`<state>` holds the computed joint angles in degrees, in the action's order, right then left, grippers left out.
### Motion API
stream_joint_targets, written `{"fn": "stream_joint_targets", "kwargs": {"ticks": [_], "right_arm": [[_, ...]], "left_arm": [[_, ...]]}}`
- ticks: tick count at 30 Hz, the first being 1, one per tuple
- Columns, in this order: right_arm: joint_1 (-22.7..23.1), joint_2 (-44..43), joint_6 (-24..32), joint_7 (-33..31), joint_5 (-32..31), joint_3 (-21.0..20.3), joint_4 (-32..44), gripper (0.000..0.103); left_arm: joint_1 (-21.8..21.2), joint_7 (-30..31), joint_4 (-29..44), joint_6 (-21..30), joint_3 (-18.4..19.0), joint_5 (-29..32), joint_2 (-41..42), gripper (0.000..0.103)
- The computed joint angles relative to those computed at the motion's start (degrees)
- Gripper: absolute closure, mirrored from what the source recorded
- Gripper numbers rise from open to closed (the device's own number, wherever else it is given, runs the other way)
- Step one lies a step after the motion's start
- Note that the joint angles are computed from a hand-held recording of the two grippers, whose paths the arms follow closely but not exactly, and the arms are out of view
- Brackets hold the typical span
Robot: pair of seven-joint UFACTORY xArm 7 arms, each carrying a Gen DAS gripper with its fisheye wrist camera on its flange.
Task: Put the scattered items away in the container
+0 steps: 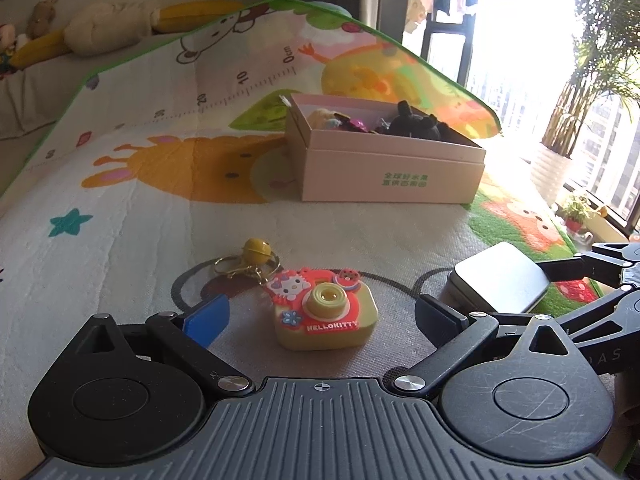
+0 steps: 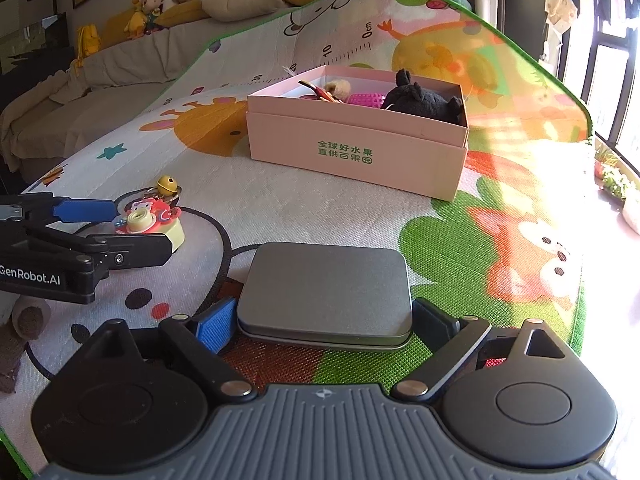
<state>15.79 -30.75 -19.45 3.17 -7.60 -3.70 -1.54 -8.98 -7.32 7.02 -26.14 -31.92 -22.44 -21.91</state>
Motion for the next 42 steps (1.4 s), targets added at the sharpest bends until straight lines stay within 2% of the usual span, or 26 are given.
{"fn": "stream_joint_targets", "kwargs": {"ticks": [3, 6, 7, 9, 10, 11, 12, 18, 21, 24, 27, 28, 29, 30, 32, 33, 35, 38, 40, 41, 42], "right_arm": [[0.18, 0.01, -0.03, 0.17, -0.09, -0.17, -0.03, 0.011], [0.43, -0.13, 0.01, 0.25, -0.30, -0.68, -0.10, 0.011], [0.60, -0.20, 0.06, 0.26, -0.42, -1.00, -0.11, 0.011], [0.81, -0.28, 0.11, 0.29, -0.56, -1.36, -0.14, 0.011], [0.85, -0.32, 0.17, 0.28, -0.60, -1.44, -0.13, 0.011], [0.85, -0.36, 0.26, 0.24, -0.63, -1.47, -0.12, 0.011], [0.80, -0.40, 0.40, 0.15, -0.66, -1.46, -0.08, 0.011], [1.83, -2.05, 2.83, -0.98, -1.29, -3.29, 0.14, 0.011], [2.38, -7.43, 5.76, -2.16, -1.02, -4.58, -1.17, 0.011], [3.89, -17.95, 12.98, -5.06, -0.13, -8.74, -2.95, 0.011], [2.22, -29.59, 21.65, -8.20, 1.02, -9.24, -4.44, 0.011], [1.71, -33.18, 25.01, -9.42, 1.49, -9.57, -4.58, 0.011], [1.32, -36.06, 28.34, -10.74, 2.06, -10.14, -4.39, 0.012], [1.07, -38.32, 31.52, -12.16, 2.72, -10.88, -3.99, 0.025], [0.80, -40.18, 36.88, -14.30, 4.22, -11.77, -2.34, 0.036], [0.54, -40.43, 38.15, -15.17, 5.01, -12.12, -1.65, 0.038], [0.13, -38.54, 37.79, -17.07, 6.32, -12.74, -0.24, 0.041], [-1.63, -33.11, 34.00, -17.93, 7.70, -10.84, 1.12, 0.041], [-2.52, -31.06, 33.19, -18.92, 9.00, -10.58, 1.52, 0.041], [-2.86, -30.54, 33.12, -19.72, 9.50, -10.46, 1.40, 0.038], [-3.20, -30.58, 33.68, -20.56, 9.95, -10.23, 1.06, 0.028]], "left_arm": [[3.00, 1.77, 2.11, 3.73, -2.86, -1.06, 0.21, 0.002], [5.70, 2.15, 3.27, 5.37, -4.99, 0.08, 0.49, 0.003], [7.70, 2.32, 3.59, 5.62, -7.32, -0.23, 0.34, 0.009], [14.01, 2.81, 4.08, 6.35, -15.04, -2.27, -1.23, 0.025], [15.39, 1.98, 4.18, 6.39, -16.28, -1.45, -1.50, 0.027], [15.01, 1.50, 4.22, 6.72, -15.48, -0.51, -1.59, 0.029], [15.39, 0.99, 4.32, 7.53, -15.67, 0.04, -2.26, 0.035], [10.06, -0.67, 3.25, 13.75, -10.30, 5.50, -8.26, 0.036], [6.16, -2.04, 1.71, 16.14, -7.64, 7.27, -13.31, 0.036], [1.42, -3.51, 0.55, 17.56, -3.34, 8.64, -17.08, 0.036], [-0.10, -4.26, 0.48, 18.65, -2.00, 11.00, -20.03, 0.037], [-0.09, -4.50, 0.66, 18.86, -2.08, 11.91, -21.01, 0.040], [-0.30, -4.61, 0.88, 18.87, -1.56, 12.78, -21.42, 0.049], [-0.65, -4.56, 1.30, 18.92, -0.61, 13.69, -21.58, 0.066], [-1.35, -4.00, 2.38, 17.58, 2.03, 15.70, -21.01, 0.064], [-0.84, -3.94, 2.90, 16.53, 2.51, 16.73, -20.36, 0.064], [0.63, -3.99, 4.35, 14.75, 3.57, 18.67, -18.26, 0.064], [-1.88, -4.66, 4.57, 14.51, 9.01, 20.99, -16.44, 0.058], [-2.47, -5.79, 3.45, 14.02, 10.18, 22.15, -16.43, 0.044], [-3.48, -6.50, 2.71, 14.03, 11.25, 22.51, -16.43, 0.040], [-5.03, -7.05, 1.96, 13.90, 12.86, 22.93, -16.26, 0.032]]}}
